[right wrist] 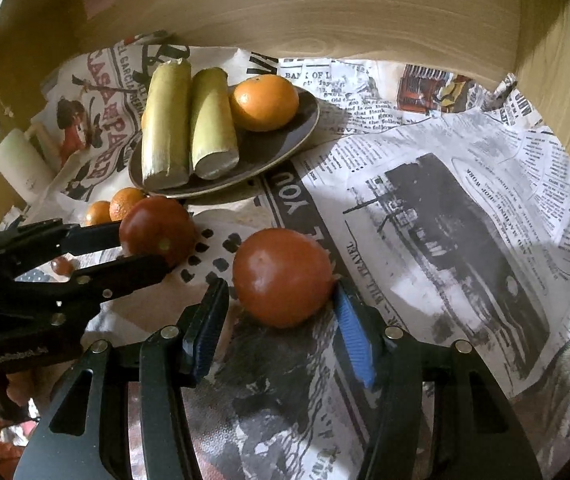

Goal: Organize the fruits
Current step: 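Grasp a red tomato with the left gripper while the right gripper grasps another tomato, then place both red tomatoes on the plate and open both grippers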

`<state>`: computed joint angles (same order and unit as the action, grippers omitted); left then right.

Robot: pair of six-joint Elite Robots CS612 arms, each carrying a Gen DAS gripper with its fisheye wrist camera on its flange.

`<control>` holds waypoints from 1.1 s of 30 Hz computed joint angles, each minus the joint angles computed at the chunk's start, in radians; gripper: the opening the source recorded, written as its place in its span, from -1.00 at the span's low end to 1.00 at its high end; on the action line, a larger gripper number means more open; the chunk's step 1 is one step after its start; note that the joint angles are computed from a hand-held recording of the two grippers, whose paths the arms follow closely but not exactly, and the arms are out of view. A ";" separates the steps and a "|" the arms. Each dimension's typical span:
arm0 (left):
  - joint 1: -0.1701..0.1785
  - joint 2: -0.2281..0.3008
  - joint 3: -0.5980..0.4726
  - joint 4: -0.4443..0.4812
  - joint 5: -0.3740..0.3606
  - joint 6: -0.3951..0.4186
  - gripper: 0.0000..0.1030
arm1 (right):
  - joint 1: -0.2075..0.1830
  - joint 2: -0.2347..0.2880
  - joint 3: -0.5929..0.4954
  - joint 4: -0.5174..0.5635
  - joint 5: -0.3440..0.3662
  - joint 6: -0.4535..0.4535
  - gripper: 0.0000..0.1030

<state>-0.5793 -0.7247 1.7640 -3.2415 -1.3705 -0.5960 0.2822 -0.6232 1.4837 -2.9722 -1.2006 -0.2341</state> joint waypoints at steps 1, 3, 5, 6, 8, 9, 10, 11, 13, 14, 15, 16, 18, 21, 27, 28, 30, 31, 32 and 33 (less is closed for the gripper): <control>0.002 0.003 -0.006 0.005 -0.003 -0.005 -0.01 | -0.001 0.000 -0.001 -0.002 0.002 0.004 0.00; 0.007 0.011 -0.020 0.015 -0.013 -0.018 -0.01 | -0.002 0.002 -0.003 0.000 0.007 0.006 -0.03; 0.010 0.017 -0.033 0.022 -0.019 -0.024 -0.01 | -0.003 0.003 -0.003 -0.002 0.011 0.006 -0.12; 0.009 0.020 -0.038 0.022 -0.016 -0.021 -0.01 | -0.003 0.003 -0.002 -0.005 0.010 0.007 -0.12; 0.006 0.023 -0.041 0.021 -0.004 -0.015 -0.01 | -0.003 0.004 -0.001 -0.009 0.013 0.008 -0.13; 0.005 0.024 -0.039 0.016 -0.001 -0.008 -0.02 | -0.004 0.004 0.000 -0.011 0.014 0.012 -0.13; 0.002 0.026 -0.038 0.008 0.012 -0.002 -0.02 | -0.004 0.003 0.001 -0.013 0.015 0.013 -0.14; 0.001 0.026 -0.034 -0.001 0.018 0.000 -0.03 | -0.005 0.003 0.001 -0.014 0.017 0.014 -0.14; 0.002 0.025 -0.029 -0.014 0.012 0.001 -0.04 | -0.006 0.002 0.004 -0.017 0.022 0.013 -0.14; 0.004 0.025 -0.026 -0.020 0.005 -0.001 -0.04 | -0.005 0.000 0.006 -0.019 0.025 0.014 -0.15; 0.007 0.023 -0.021 -0.028 -0.005 -0.004 -0.05 | -0.006 -0.002 0.008 -0.022 0.030 0.014 -0.15; 0.008 0.020 -0.015 -0.034 -0.013 -0.007 -0.05 | -0.006 -0.004 0.011 -0.029 0.033 0.014 -0.15; 0.009 0.012 0.000 -0.053 -0.017 -0.004 -0.05 | -0.006 -0.007 0.015 -0.041 0.037 0.017 -0.15; 0.006 -0.005 0.028 -0.095 -0.016 0.000 -0.05 | -0.006 -0.011 0.017 -0.057 0.045 0.020 -0.15; 0.008 -0.049 0.079 -0.184 0.011 0.035 -0.05 | -0.001 -0.016 0.012 -0.091 0.053 0.029 -0.15; 0.009 -0.055 0.085 -0.192 0.024 0.038 -0.05 | 0.001 -0.016 0.010 -0.097 0.054 0.031 -0.15; 0.010 -0.065 0.093 -0.195 0.069 0.052 -0.05 | 0.003 -0.016 0.006 -0.108 0.055 0.034 -0.15; 0.012 -0.067 0.093 -0.191 0.083 0.056 -0.05 | 0.004 -0.017 0.004 -0.113 0.055 0.035 -0.15; 0.016 -0.069 0.093 -0.185 0.091 0.057 -0.05 | 0.006 -0.017 0.002 -0.118 0.053 0.037 -0.15; 0.021 -0.069 0.092 -0.180 0.091 0.054 -0.05 | 0.007 -0.017 -0.001 -0.125 0.051 0.038 -0.15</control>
